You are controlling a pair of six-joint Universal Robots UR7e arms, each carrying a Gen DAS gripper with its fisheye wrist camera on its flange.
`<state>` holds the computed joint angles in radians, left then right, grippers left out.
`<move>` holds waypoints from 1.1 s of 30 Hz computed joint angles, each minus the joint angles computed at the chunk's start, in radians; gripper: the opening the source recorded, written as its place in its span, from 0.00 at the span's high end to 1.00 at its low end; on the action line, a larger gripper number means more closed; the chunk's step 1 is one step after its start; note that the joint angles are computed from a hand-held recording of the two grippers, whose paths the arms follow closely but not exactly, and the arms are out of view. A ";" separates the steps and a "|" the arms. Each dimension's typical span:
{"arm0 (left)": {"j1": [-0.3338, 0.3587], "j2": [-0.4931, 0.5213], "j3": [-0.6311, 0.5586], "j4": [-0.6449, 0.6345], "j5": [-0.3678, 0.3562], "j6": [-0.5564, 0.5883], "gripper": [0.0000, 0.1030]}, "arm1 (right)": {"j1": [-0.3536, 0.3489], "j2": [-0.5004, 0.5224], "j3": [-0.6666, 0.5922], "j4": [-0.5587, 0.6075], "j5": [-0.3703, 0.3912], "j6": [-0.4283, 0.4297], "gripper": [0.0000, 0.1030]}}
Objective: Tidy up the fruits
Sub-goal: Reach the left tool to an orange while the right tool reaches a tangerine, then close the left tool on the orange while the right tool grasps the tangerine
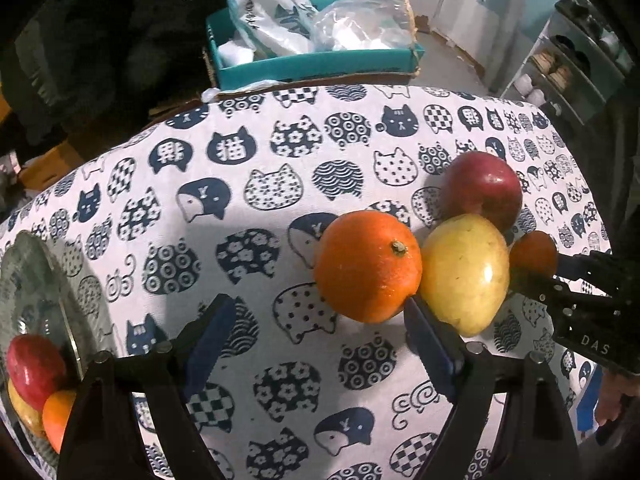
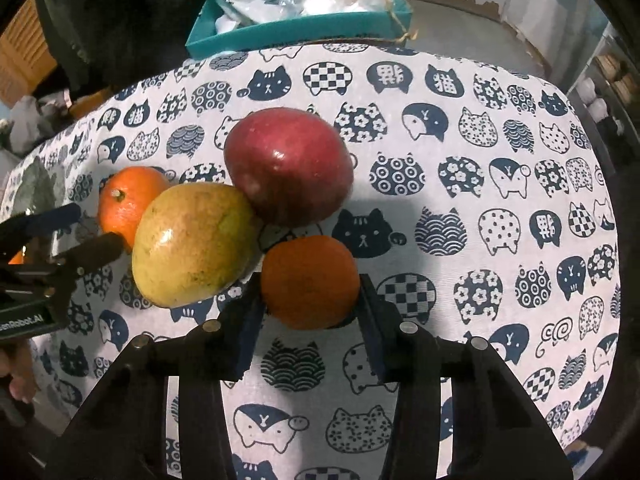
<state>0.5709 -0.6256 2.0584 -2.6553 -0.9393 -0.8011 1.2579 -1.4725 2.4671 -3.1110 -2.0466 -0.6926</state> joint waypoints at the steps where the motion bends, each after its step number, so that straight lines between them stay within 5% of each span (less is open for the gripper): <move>1: 0.001 0.004 -0.006 0.005 -0.002 0.000 0.15 | 0.000 -0.002 0.000 0.001 0.001 0.001 0.57; 13: 0.015 0.033 -0.040 -0.004 -0.001 0.015 0.14 | -0.014 -0.056 -0.030 0.074 0.019 0.011 0.57; 23: 0.072 0.035 -0.011 -0.166 -0.081 0.039 0.10 | -0.024 -0.077 -0.038 0.099 0.031 0.017 0.57; 28: 0.078 0.031 -0.002 -0.222 -0.138 0.072 0.38 | -0.017 -0.080 -0.035 0.101 0.033 0.020 0.57; 33: 0.046 0.035 -0.023 -0.149 -0.097 0.085 0.42 | -0.004 -0.083 -0.029 0.096 0.029 0.019 0.57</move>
